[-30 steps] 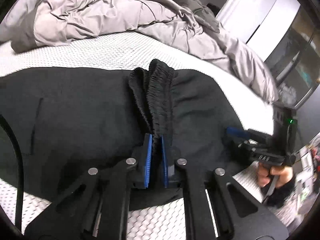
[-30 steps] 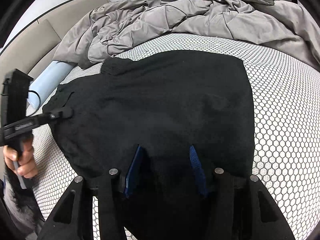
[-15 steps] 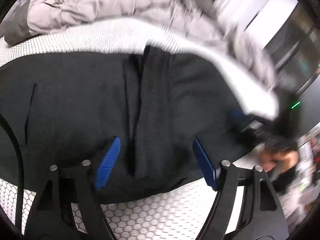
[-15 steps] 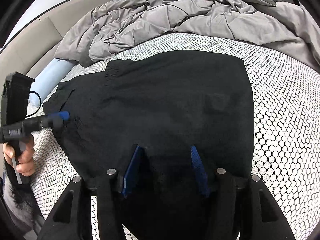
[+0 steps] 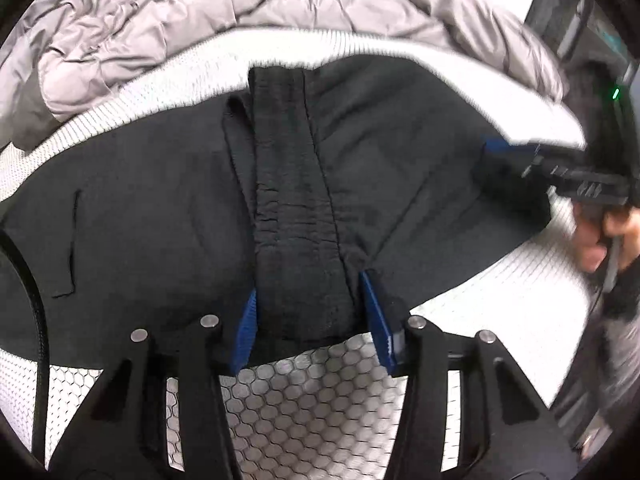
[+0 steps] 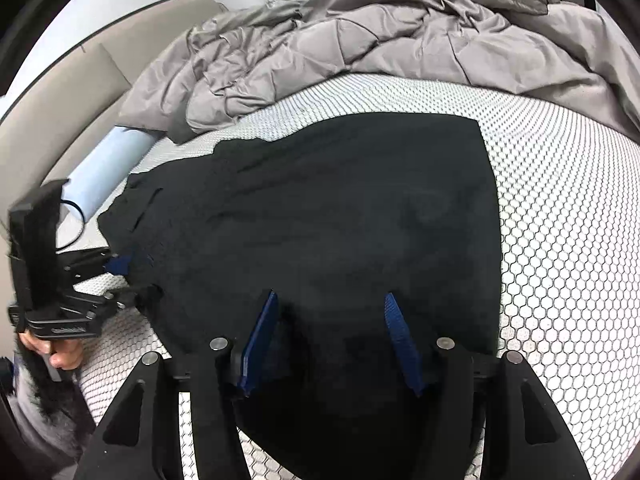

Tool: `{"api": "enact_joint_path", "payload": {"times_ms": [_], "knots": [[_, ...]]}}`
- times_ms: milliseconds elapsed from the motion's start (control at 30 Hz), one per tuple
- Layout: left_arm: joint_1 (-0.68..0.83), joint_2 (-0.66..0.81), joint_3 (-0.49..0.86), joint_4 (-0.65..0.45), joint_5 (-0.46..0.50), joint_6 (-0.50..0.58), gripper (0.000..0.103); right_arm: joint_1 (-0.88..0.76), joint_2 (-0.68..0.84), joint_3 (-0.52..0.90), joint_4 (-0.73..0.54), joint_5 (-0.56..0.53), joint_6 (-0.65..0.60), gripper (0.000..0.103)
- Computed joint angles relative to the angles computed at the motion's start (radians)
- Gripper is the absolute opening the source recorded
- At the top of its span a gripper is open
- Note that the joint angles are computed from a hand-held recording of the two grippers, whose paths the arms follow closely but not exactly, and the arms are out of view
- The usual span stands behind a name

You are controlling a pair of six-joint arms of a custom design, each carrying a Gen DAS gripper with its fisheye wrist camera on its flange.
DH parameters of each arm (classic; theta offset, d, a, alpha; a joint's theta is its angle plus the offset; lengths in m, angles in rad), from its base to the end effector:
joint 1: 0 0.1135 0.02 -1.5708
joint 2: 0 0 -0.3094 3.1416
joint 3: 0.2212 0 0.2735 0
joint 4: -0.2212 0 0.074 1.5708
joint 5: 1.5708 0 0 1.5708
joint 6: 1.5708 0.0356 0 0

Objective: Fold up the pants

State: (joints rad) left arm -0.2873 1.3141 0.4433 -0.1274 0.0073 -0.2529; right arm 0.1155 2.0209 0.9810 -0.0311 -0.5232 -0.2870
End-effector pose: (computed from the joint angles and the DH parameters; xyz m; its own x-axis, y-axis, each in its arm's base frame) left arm 0.2096 -0.0622 0.1552 -0.8523 -0.0091 -0.5230 0.0763 0.9870 -0.1415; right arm 0.3870 0.0628 0.1003 -0.7406 -0.3328 -0.5838 -0.5707 0.7702 0.2849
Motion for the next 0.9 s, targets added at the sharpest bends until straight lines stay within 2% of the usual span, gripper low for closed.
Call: {"api": "enact_joint_path", "payload": {"times_ms": [100,167,200,267,300,400,500,533,633,700,767,833,900], "knots": [[0.039,0.0,-0.011,0.022,0.044,-0.002,0.052,-0.001,0.033,0.025,-0.023,0.062,-0.009,0.061],[0.054,-0.038,-0.011,0.013,0.046,-0.009,0.052,-0.008,0.025,0.021,-0.019,0.046,0.02,0.061],[0.054,-0.072,-0.024,0.037,0.029,-0.018,0.052,-0.009,0.005,0.008,-0.013,0.047,0.036,0.061],[0.038,-0.127,-0.051,0.092,-0.01,-0.034,0.061,-0.006,-0.043,-0.036,0.018,0.034,0.023,0.061],[0.016,-0.133,-0.065,0.143,-0.035,-0.052,0.062,0.002,-0.065,-0.061,0.034,0.034,0.003,0.061],[-0.033,-0.051,-0.051,0.219,-0.035,-0.064,0.062,0.053,-0.072,-0.099,0.057,0.086,-0.06,0.061],[-0.091,0.102,0.031,0.169,-0.101,-0.013,0.062,0.096,-0.058,-0.144,0.119,0.234,-0.166,0.06],[-0.099,0.123,0.036,0.171,-0.113,-0.005,0.062,0.074,-0.069,-0.16,0.124,0.233,-0.196,0.06],[-0.087,0.112,0.031,0.178,-0.087,0.01,0.062,-0.06,-0.099,-0.174,0.08,0.205,-0.245,0.062],[-0.077,0.109,0.03,0.176,-0.085,0.013,0.062,-0.173,-0.054,-0.127,0.006,0.193,-0.239,0.062],[-0.083,0.119,0.04,0.168,-0.103,0.012,0.062,-0.269,0.003,-0.051,-0.1,0.053,-0.208,0.062],[-0.106,0.124,0.053,0.153,-0.137,-0.017,0.062,-0.308,0.005,-0.022,-0.146,-0.029,-0.177,0.059],[-0.118,0.118,0.064,0.151,-0.138,-0.041,0.062,-0.339,0.013,0.012,-0.189,-0.16,-0.128,0.059]]}}
